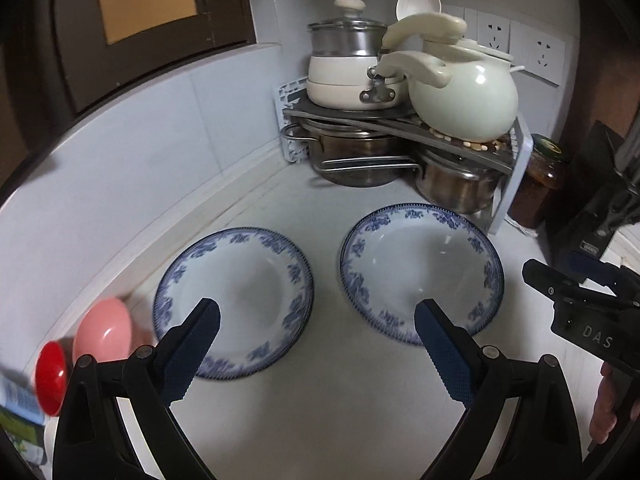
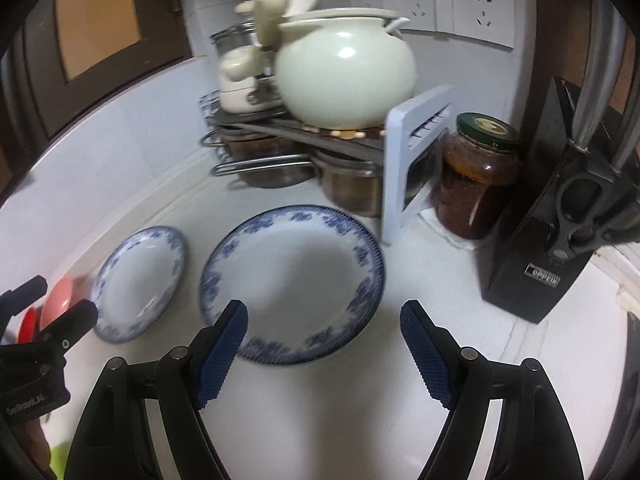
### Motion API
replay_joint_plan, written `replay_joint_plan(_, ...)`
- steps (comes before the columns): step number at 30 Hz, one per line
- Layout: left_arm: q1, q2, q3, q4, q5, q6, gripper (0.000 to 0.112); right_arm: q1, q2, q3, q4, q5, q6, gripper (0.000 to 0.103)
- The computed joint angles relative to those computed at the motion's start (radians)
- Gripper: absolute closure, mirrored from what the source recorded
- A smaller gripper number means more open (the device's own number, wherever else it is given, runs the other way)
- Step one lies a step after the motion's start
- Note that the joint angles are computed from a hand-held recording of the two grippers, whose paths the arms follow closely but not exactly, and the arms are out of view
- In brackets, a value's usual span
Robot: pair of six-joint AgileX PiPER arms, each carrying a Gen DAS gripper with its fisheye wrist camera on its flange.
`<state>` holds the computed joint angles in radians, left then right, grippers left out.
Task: Organize plates and bowls
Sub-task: 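Close both grippers on the rim of the larger blue floral plate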
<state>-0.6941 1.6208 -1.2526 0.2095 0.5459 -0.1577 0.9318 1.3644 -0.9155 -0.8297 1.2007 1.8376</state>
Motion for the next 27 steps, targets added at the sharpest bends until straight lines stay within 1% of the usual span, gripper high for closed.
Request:
replay_joint_plan(4, -0.005, 0.089, -0.078, -0.034, -0.007, 0.032, 0.014, -0.106, -0.013, 0.043, -0.015, -0.09, -0.018, 0.024)
replay_joint_plan(7, 0.003, 0.16, -0.138, -0.095, -0.009, 0.097, 0.02, -0.189, -0.004, 0.074, -0.019, -0.172, -0.029, 0.024)
replay_joint_plan(11, 0.01, 0.252, -0.204, -0.14, -0.023, 0.169, 0.028, -0.262, 0.033, 0.098, -0.032, -0.248, -0.041, 0.024)
replay_joint_plan(12, 0.014, 0.273, -0.223, -0.157, -0.016, 0.192, 0.029, -0.276, 0.044, 0.102, -0.037, -0.262, -0.039, 0.024)
replay_joint_plan(14, 0.019, 0.328, -0.273, -0.2, 0.003, 0.242, 0.036, -0.3, 0.061, 0.119, -0.061, -0.295, -0.013, 0.024)
replay_joint_plan(17, 0.028, 0.405, -0.351, -0.244, 0.041, 0.282, 0.041, -0.342, 0.089, 0.131, -0.076, -0.345, -0.001, 0.024)
replay_joint_plan(19, 0.034, 0.44, -0.387, -0.266, 0.061, 0.295, 0.045, -0.381, 0.111, 0.128, -0.06, -0.381, -0.021, 0.024)
replay_joint_plan(23, 0.049, 0.521, -0.474, -0.329, 0.11, 0.339, 0.05, -0.444, 0.149, 0.135, -0.055, -0.462, -0.027, 0.025)
replay_joint_plan(25, 0.05, 0.552, -0.511, -0.332, 0.13, 0.343, 0.051, -0.463, 0.166, 0.133, -0.05, -0.48, -0.034, 0.026)
replay_joint_plan(27, 0.047, 0.585, -0.553, -0.33, 0.149, 0.34, 0.051, -0.476, 0.179, 0.133, -0.055, -0.491, -0.037, 0.03)
